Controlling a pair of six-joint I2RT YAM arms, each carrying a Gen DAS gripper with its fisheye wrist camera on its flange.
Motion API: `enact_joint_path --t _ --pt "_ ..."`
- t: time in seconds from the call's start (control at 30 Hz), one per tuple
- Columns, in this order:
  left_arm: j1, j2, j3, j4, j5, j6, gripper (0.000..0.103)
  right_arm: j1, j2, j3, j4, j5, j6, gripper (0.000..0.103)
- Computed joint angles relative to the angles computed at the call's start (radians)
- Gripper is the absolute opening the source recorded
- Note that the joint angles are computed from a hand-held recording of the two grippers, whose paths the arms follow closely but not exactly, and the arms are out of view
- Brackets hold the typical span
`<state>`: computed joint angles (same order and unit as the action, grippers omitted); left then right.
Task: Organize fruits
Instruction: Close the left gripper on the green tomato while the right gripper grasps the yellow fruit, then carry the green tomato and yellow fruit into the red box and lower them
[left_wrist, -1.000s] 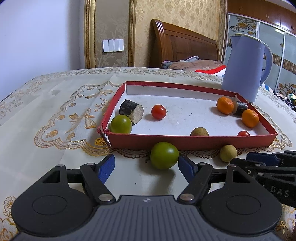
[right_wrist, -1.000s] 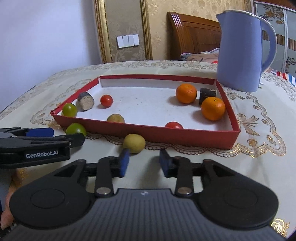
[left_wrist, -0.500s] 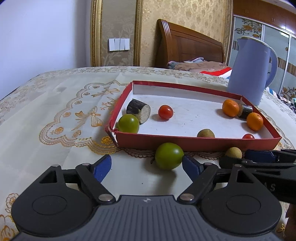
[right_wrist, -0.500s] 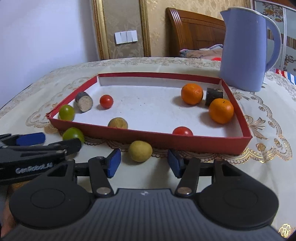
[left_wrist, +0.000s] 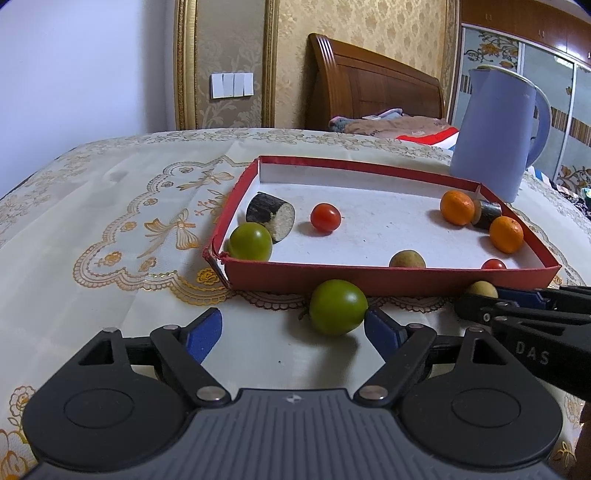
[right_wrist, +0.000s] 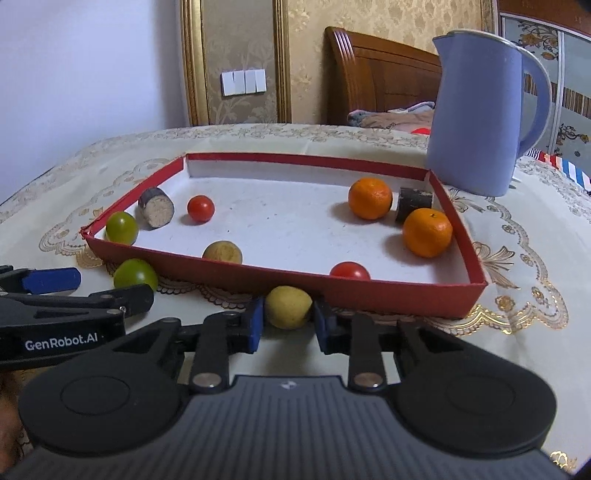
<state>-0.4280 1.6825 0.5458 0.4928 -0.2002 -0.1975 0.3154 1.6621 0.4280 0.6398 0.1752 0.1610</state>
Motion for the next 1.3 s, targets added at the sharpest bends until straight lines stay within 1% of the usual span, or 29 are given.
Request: enact_joint_path --t 0.27,0.47,0.63,0.7,0.77,0.8,0.87,0.93,1.1,1.23,1.3 --pt "-0.001 0.011 0.012 -0.009 0.007 0.012 0.084 -0.038 -0.052 -0.083 0.065 -0.031 0.005 0.027" --pt "-0.019 0.027 0.033 -0.030 0.000 0.040 0.084 -0.050 -0.053 -0.082 0.055 -0.048 0.008 0.027" --pt "-0.019 0.032 0.036 -0.031 -0.001 0.037 0.083 -0.048 -0.052 -0.082 0.056 -0.045 0.009 0.027" --pt "-0.019 0.030 0.033 -0.025 -0.003 0.035 0.076 -0.048 -0.052 -0.082 0.056 -0.045 0.010 0.027" --pt "-0.020 0.025 0.023 -0.008 0.005 0.043 0.062 -0.048 -0.053 -0.084 0.060 -0.044 0.011 0.027" --pt "-0.022 0.023 0.018 0.000 0.011 0.053 0.056 -0.048 -0.053 -0.085 0.062 -0.044 0.011 0.027" --pt "-0.034 0.020 0.008 0.019 0.010 0.077 0.033 -0.048 -0.053 -0.086 0.063 -0.044 0.012 0.027" --pt "-0.049 0.021 0.003 0.029 -0.004 0.094 0.032 -0.048 -0.055 -0.088 0.067 -0.043 0.012 0.027" --pt "-0.037 0.010 -0.005 0.030 0.020 0.083 0.031 -0.039 -0.062 -0.101 0.085 -0.036 -0.002 0.027" --pt "-0.058 -0.012 -0.032 0.052 -0.007 0.107 0.031 -0.028 -0.092 -0.129 0.115 -0.022 -0.022 0.027" --pt "-0.067 -0.036 -0.046 0.059 -0.019 0.111 0.031 -0.032 -0.128 -0.145 0.116 -0.034 -0.035 0.027"
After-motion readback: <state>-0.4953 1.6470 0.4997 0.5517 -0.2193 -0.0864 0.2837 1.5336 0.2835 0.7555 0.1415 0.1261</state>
